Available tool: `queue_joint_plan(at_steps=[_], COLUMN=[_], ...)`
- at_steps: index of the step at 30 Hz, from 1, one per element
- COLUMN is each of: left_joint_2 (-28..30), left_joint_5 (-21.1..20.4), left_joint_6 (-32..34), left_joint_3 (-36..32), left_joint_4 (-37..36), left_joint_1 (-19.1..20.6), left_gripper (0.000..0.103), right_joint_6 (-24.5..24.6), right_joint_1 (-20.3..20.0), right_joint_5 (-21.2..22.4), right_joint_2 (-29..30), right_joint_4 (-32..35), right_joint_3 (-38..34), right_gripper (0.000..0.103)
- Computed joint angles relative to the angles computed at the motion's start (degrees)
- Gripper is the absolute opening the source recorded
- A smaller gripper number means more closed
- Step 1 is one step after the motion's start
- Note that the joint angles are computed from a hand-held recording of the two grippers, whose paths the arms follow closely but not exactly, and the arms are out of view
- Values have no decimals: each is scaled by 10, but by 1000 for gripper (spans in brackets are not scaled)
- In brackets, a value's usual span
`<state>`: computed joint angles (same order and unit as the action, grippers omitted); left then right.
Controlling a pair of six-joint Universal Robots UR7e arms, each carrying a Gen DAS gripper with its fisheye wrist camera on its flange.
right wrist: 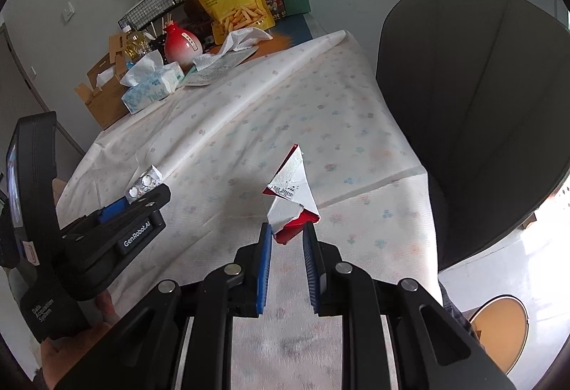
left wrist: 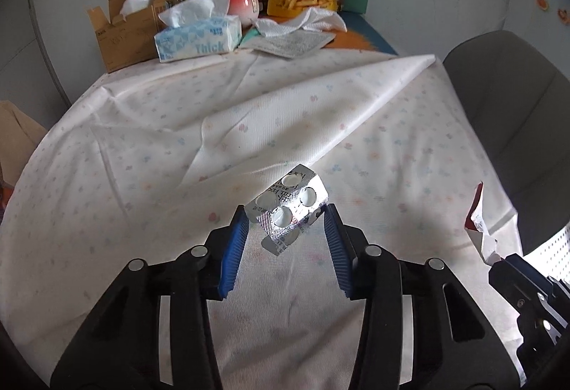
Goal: Collect trash
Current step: 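Carry the blister pack and box in both grippers over to the beige bin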
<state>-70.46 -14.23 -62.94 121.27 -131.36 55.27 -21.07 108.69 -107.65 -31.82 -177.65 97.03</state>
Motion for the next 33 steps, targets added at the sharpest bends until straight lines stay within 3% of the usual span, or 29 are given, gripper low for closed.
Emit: queue_joint_plan(at_steps=[9, 14, 18, 24, 33], left_joint_2=[-32, -26, -6, 47, 170], left_joint_5=[23, 32, 34, 28, -4], left_joint_6=[-189, -225, -197, -104, 97], left_joint_3=[-4, -10, -9, -11, -56], left_joint_4=[217, 259, 216, 87, -152], left_joint_1=[-70, -107, -131, -158, -175], left_gripper=[44, 44, 44, 44, 44], right_joint_6=[-4, -15, -20, -31, -50], right_joint_1=[12, 13, 7, -11, -62], right_joint_5=[-9, -18, -26, -38, -51], right_joint_2=[-56, -98, -130, -178, -246], right_joint_4=[-56, -101, -127, -163, -203], right_joint_3=[62, 107, 137, 178, 222], right_gripper=[18, 18, 18, 18, 18])
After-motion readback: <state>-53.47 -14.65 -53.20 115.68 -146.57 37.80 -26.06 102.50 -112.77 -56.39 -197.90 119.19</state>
